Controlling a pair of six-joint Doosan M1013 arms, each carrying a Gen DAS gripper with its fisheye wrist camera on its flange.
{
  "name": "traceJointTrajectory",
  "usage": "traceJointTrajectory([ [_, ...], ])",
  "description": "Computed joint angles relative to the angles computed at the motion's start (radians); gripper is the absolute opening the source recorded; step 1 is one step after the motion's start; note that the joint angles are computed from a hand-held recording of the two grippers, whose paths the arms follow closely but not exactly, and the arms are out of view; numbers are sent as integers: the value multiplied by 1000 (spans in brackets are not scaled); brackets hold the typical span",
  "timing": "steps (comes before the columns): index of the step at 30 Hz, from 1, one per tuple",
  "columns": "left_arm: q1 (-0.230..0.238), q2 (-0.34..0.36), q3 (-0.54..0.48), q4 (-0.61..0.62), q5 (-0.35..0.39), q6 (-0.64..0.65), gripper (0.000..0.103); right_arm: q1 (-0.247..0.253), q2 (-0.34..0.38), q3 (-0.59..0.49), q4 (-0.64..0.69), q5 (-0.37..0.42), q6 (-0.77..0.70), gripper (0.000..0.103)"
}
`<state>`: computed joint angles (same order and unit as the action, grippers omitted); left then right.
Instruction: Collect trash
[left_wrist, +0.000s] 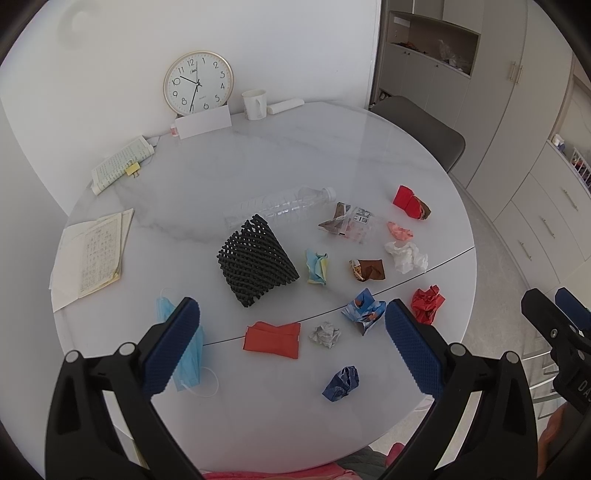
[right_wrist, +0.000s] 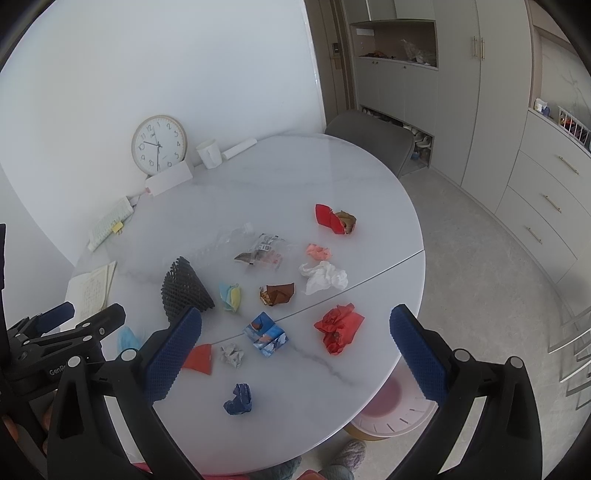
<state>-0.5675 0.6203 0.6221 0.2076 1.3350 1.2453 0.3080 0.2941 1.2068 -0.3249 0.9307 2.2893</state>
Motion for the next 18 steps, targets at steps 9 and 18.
traceJointTrajectory([
  [9,0,-1,2,1,0,-1,96,1,4,-8,5,6,-5,101],
  [18,2,-2,2,-2,0,2,96,3,3,-8,3,10,-4,101],
])
